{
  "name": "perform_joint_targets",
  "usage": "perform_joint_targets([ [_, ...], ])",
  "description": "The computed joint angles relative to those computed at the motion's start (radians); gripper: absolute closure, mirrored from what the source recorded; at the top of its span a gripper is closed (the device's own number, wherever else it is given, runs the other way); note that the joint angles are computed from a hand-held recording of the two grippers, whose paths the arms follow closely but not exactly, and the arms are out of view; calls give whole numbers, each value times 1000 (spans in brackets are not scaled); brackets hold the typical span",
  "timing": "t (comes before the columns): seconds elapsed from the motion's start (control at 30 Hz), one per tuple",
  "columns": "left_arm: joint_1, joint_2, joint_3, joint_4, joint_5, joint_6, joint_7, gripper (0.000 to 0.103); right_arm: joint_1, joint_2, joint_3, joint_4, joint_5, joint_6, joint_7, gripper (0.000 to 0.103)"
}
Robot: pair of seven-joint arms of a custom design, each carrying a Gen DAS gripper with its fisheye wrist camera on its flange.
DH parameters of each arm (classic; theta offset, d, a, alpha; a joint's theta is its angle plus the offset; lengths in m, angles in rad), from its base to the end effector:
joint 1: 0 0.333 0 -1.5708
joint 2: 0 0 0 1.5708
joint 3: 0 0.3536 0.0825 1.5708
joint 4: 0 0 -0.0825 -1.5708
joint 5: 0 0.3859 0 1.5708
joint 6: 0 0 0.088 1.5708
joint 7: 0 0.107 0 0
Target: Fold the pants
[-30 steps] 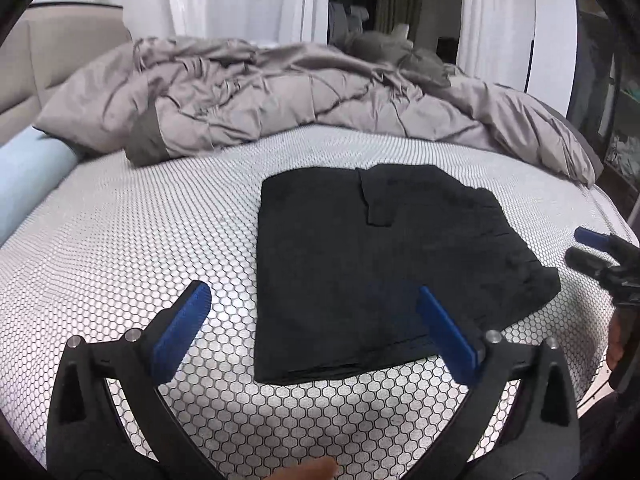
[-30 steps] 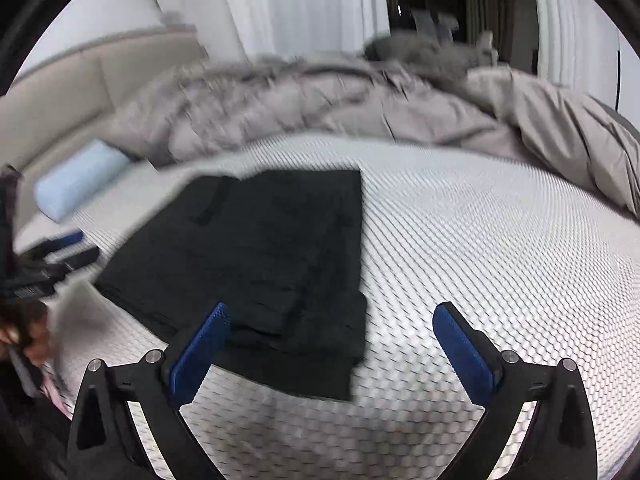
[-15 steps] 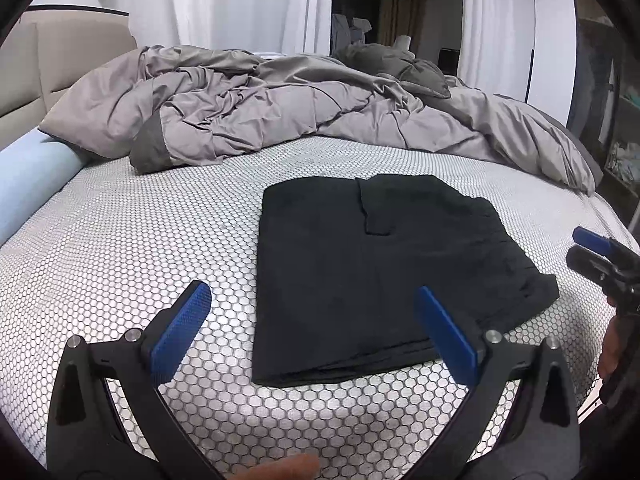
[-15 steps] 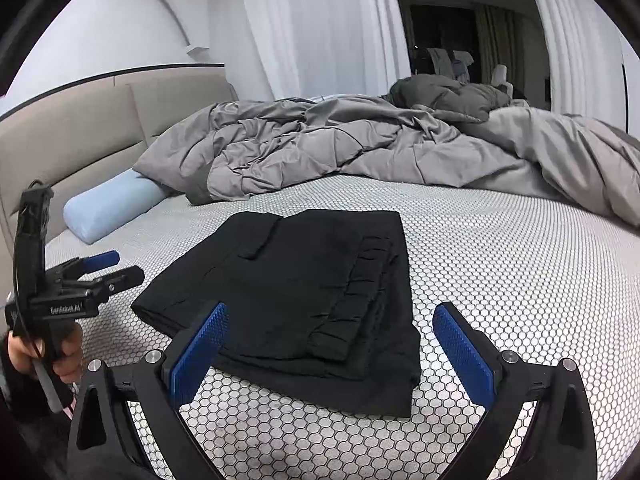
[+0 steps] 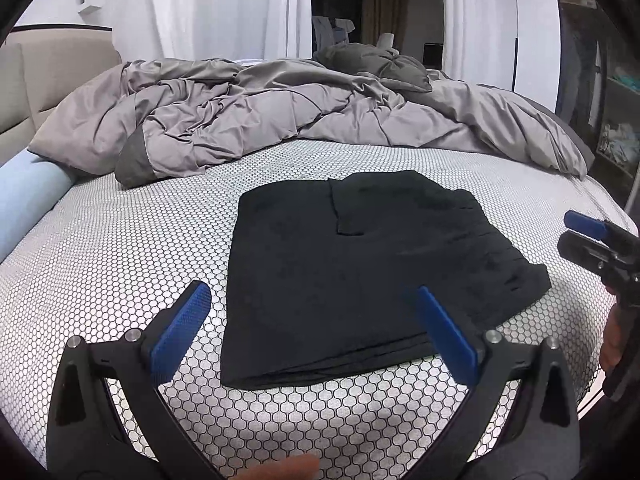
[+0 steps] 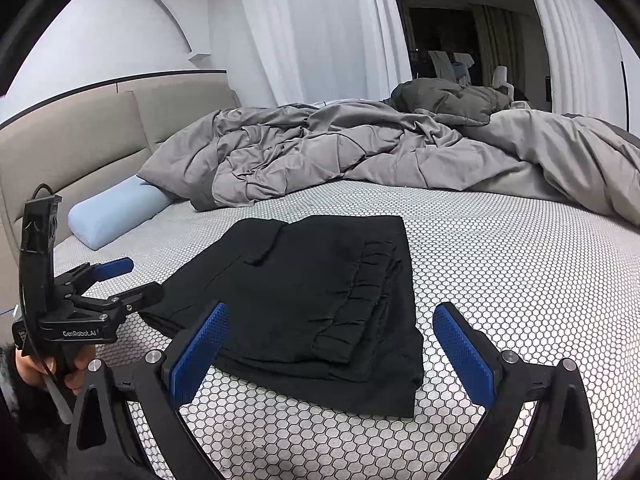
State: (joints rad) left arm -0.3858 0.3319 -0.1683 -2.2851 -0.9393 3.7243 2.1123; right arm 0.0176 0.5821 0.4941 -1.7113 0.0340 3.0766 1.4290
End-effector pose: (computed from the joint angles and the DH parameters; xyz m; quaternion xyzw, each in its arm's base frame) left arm 0.5227 -0.1909 0.3480 -0.6331 0.6239 -0.3304 0.3172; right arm 0.6814 0.2936 0.4146 -0.7632 0.4892 -0.1361 0.3996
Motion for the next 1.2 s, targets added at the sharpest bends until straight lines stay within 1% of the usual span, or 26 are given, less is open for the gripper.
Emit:
perform_joint_targets([
  [0.13, 34, -15, -8, -24, 61, -14, -61, 1, -6, 3, 10, 0, 6, -1, -5, 0],
  [0.27, 34, -21, 2, -30, 66, -18, -79, 1, 9, 5, -6, 5, 1, -9, -4, 0],
  [0.53, 43, -32, 7, -46, 89, -15, -104, 1, 15, 11, -8, 15, 10, -24, -20, 0],
  [0.6, 58, -34, 3, -55, 122, -14, -124, 1, 19, 11, -13, 18, 12, -26, -24, 0],
  [0.7, 43, -34, 10, -51, 95, -10, -111, 1, 17, 13, -11, 19, 18, -30, -33, 0],
  [0.73, 48, -35, 8, -53, 103, -10, -116, 1, 19, 13, -13, 19, 20, -31, -35, 0],
  [0.8, 47, -35, 9, -53, 100, -9, -114, 1, 33, 11, -33, 22, 19, -36, -29, 0],
  [0.93, 45, -36, 10, -52, 90, -10, -108, 1, 32, 13, -32, 26, 28, -43, -40, 0],
  [1.03, 30, -33, 13, -43, 58, -6, -87, 1, 29, 15, -27, 27, 35, -45, -50, 0],
  [1.2, 26, -29, 9, -36, 42, -3, -69, 1, 46, 12, -48, 31, 38, -59, -49, 0],
])
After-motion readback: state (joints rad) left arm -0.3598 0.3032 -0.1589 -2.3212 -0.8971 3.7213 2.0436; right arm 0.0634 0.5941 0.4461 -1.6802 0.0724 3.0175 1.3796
